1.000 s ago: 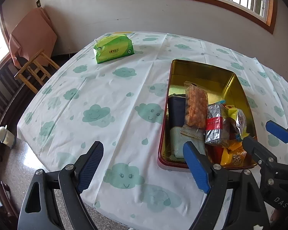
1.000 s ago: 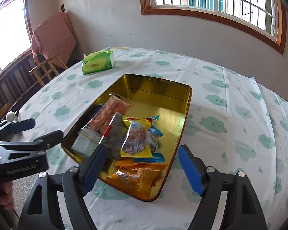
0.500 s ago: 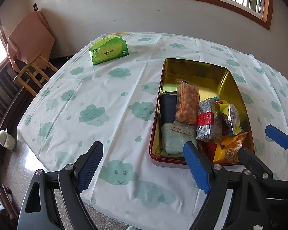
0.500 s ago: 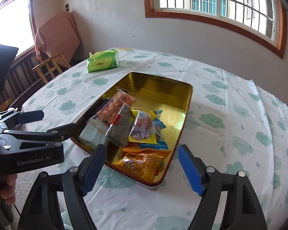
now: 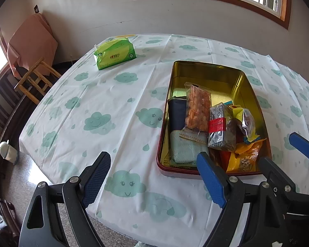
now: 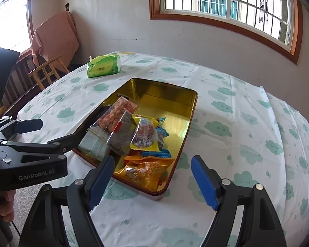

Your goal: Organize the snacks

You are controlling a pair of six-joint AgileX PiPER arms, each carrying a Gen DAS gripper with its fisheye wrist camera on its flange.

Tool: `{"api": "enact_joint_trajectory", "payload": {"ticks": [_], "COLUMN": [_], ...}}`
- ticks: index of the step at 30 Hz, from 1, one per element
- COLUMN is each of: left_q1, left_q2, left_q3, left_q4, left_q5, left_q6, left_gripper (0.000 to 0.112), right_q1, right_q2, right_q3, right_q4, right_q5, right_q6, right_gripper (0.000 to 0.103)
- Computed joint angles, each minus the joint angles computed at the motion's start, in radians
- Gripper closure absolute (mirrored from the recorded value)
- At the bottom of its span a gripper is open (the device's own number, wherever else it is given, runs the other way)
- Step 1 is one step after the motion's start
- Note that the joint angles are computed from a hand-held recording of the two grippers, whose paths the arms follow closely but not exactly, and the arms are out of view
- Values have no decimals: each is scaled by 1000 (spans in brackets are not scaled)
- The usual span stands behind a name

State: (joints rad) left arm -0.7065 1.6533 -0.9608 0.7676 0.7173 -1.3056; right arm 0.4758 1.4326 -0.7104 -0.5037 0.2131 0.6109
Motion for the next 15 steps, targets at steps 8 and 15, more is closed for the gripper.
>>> {"api": "enact_joint_trajectory", "payload": {"ticks": [8,15], "left_q1": [-9,-17], "left_q2": [-2,1], "left_q3": [-5,-12], "left_q4": [1,-5], "left_q5": [12,20], "left_q6": [2,9], "left_gripper": [30,30], "right_q1": [10,13], "right_q2": [-5,-8], "right_q3": [4,11], "right_q4": [-14,-99], "right_q5": [18,25], "right_q6": [12,97], "right_gripper": [24,24]}}
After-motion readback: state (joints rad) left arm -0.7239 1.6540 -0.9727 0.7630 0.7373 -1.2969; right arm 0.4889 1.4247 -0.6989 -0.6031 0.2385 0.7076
